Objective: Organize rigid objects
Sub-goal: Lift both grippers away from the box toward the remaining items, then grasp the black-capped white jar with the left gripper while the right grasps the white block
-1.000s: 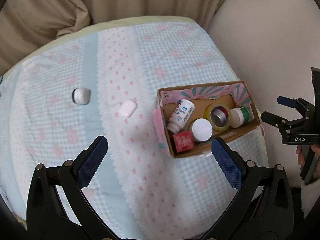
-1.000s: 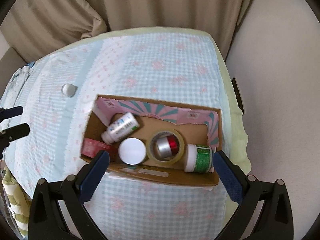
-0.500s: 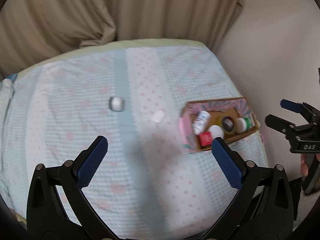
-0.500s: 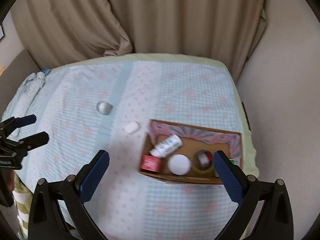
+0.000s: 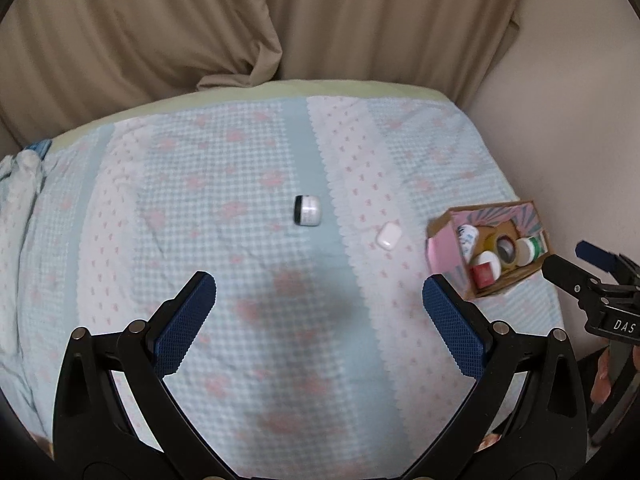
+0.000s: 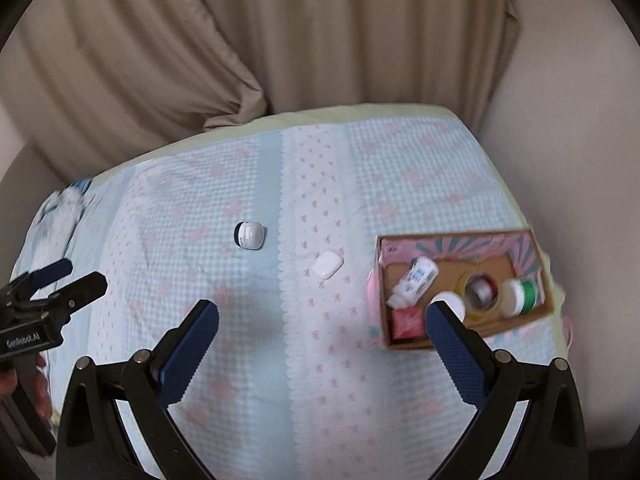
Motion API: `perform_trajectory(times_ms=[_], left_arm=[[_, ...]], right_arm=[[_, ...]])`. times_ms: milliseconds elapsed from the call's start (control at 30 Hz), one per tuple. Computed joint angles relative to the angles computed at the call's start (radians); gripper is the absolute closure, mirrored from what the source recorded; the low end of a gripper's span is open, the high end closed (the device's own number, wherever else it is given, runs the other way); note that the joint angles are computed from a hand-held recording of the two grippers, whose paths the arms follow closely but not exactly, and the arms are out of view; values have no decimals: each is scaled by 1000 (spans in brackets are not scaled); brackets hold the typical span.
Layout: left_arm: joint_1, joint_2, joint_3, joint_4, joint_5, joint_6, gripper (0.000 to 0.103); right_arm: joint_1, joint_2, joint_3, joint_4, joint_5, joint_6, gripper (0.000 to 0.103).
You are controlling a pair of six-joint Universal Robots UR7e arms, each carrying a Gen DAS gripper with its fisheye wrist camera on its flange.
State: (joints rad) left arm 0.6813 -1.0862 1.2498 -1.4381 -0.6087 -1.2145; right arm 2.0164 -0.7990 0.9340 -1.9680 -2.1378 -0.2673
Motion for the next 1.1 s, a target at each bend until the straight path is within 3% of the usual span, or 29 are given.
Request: perform_trajectory(times_ms=[200,400,667,833,900,967,1100], left_arm=[[94,-20,49,-162,-35,174,0],[207,50,2,-306,-74,334,0],[353,219,-152,-407,-147,528,1],[410,310,-221,-443,-166,604,3],[432,336,-231,-479,-180,628,5],[448,355,-230,-516,-183,651,5],[474,382,-232,-557,-193,679,10]], right_arm=[[4,39,55,-81,-63,171,0],[-11,122,61,-180,-130,241,0],[-63,275,34,-363,-225,252,0],[-95,377,-28,-456,-257,186,0],[-110,423,-69,-467,-270,178,6],[-126,468,-120,-451,-284,187,18],[-145,530,-192,-445,-306,205,19]])
